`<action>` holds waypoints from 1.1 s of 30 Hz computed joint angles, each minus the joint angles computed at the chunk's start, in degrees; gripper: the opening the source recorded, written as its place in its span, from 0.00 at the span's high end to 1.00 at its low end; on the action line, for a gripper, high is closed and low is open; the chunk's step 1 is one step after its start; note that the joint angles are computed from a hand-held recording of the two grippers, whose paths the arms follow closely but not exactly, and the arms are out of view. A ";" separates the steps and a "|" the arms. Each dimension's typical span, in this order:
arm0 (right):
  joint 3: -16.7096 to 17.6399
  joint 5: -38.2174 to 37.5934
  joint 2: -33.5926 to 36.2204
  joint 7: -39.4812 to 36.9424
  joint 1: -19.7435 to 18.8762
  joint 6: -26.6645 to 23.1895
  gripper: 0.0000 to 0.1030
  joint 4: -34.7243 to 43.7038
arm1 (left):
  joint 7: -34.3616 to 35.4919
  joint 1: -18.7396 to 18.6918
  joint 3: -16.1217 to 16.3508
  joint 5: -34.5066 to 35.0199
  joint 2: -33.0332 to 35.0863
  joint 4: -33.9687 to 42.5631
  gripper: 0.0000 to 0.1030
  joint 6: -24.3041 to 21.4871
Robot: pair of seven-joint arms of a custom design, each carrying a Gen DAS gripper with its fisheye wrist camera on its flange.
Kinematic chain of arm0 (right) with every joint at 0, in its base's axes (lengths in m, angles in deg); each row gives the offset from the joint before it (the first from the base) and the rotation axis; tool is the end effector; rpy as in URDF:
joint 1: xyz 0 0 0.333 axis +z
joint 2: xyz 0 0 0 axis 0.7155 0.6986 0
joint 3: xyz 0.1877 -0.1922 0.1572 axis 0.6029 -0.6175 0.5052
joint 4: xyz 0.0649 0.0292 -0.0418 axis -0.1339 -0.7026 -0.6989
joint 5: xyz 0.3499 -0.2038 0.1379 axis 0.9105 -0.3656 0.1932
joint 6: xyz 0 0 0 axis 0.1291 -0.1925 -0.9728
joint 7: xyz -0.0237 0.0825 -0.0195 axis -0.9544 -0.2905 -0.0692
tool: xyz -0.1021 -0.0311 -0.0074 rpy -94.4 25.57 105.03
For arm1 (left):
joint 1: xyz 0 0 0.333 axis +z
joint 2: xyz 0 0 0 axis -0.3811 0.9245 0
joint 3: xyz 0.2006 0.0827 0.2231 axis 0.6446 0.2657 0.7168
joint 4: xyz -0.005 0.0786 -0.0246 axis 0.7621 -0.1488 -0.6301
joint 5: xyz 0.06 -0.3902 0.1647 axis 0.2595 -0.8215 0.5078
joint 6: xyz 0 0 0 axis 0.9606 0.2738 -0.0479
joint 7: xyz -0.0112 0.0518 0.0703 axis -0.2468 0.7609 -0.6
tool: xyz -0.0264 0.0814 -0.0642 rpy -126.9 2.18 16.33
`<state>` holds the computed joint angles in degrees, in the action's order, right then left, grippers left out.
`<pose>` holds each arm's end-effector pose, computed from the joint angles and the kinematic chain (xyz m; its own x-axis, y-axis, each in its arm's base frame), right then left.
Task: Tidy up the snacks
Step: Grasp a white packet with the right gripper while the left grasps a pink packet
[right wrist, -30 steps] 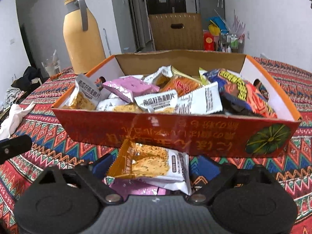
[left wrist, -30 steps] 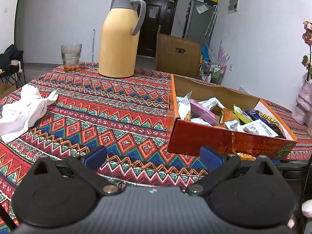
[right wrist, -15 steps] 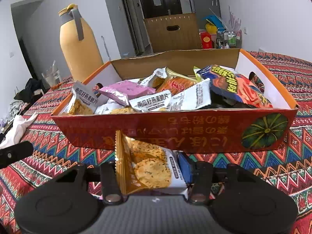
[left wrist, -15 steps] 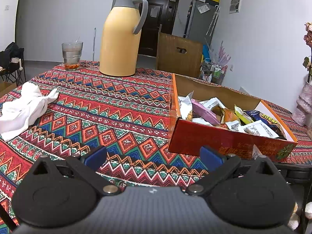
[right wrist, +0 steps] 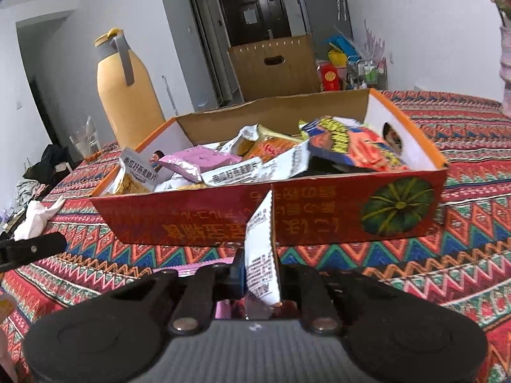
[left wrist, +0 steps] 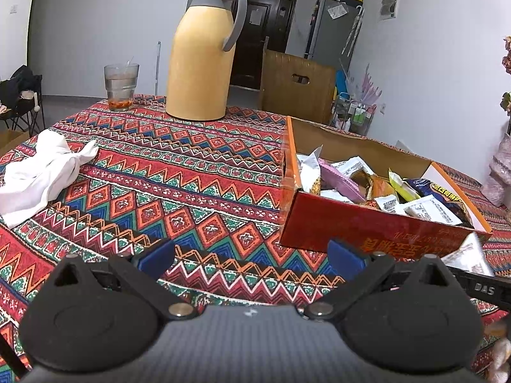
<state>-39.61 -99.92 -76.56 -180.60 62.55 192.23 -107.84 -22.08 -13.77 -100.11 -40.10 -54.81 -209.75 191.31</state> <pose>0.4267 0.2952 0.4519 -0.2272 -0.9467 -0.2285 -0.5595 0.3189 -0.7650 0.4834 -0.2620 0.4616 -0.2686 -0.9481 0.1704 -0.5870 0.0208 -0.8093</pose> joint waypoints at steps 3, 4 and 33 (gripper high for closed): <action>0.60 -1.09 -2.08 1.38 -0.07 -0.58 0.88 -1.52 | -0.06 -0.11 0.08 0.29 0.21 0.29 0.00 -0.62; 0.87 -1.40 -2.79 1.75 -0.09 -0.87 0.88 -1.99 | -0.11 -0.42 0.36 0.53 0.40 0.58 0.00 -1.17; 6.47 -8.38 -18.37 8.85 -6.82 1.60 0.88 -14.48 | -24.07 -21.58 8.33 26.54 9.11 15.06 0.00 -27.07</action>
<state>-33.14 -108.29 -94.93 -171.75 55.73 193.83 -122.32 -46.14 -35.35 -91.77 -13.56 -45.71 -194.69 164.24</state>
